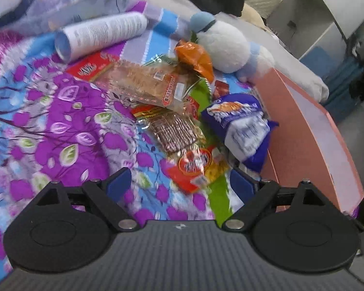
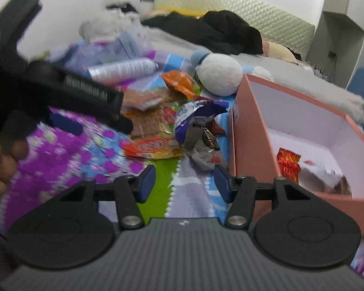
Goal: Organize snacks
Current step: 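Grasp the blue-and-white cabbage snack bag with the left tool while the right tool grasps a clear bag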
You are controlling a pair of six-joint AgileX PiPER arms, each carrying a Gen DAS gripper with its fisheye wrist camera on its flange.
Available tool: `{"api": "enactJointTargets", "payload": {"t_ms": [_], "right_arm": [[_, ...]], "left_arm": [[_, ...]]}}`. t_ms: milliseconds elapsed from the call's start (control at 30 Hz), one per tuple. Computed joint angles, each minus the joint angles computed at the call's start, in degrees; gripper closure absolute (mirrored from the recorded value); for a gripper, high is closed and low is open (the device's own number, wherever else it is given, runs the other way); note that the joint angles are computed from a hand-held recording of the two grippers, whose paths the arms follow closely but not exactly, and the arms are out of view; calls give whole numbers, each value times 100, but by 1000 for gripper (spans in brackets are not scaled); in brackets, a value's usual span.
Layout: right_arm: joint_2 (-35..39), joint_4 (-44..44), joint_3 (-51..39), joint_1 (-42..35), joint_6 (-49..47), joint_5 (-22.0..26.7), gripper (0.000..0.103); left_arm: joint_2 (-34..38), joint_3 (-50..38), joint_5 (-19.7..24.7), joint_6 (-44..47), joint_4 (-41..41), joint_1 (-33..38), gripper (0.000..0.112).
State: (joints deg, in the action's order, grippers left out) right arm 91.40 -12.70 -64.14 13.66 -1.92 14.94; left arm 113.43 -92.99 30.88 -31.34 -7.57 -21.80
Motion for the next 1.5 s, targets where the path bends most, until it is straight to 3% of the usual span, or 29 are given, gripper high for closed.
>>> {"api": "enactJointTargets", "payload": {"t_ms": [100,200,367,533,600,700,800,867,967,1067,1200,1500], "right_arm": [[579,-1421,-466,189,1067,168,48],[1077,-1948,-973,309,1267,479,54],[1585,-2599,-1494,482,1398,983,54],[1858,-3292,-1760,630,1505,1329,55],[1953,-3367,-1831,639,1358,1424,64],[2043,-3675,-1849,671,1370,1437,66],[2108,-4192,-1803,735,1584,1375,78],[2146,-4366,-1839,761,1652,1381,79],[2153,-4223,-1922,745,1497,1426,82],[2076,-4189,-1885,713,1474,1412,84],[1841,-4363,-1521,650,1625,1224,84],[1331,-5547,-625,672,2737,780,84]], "left_arm": [[475,-532,409,908,-1125,306,31],[852,-925,950,1365,-2204,617,42],[1321,-1593,1645,1177,-2937,872,61],[1761,-2252,2073,570,-2881,849,72],[1861,-2357,2106,403,-2949,871,78],[2000,-2527,2245,268,-3118,941,80],[2099,-2742,2398,-12,-2985,938,84],[2143,-2843,2434,-144,-2905,906,86],[2258,-3146,2580,-363,-2532,807,104],[2250,-3081,2411,-26,-2522,713,110],[1974,-2402,1819,361,-2812,659,112],[741,-182,311,1645,-3917,450,112]]}}
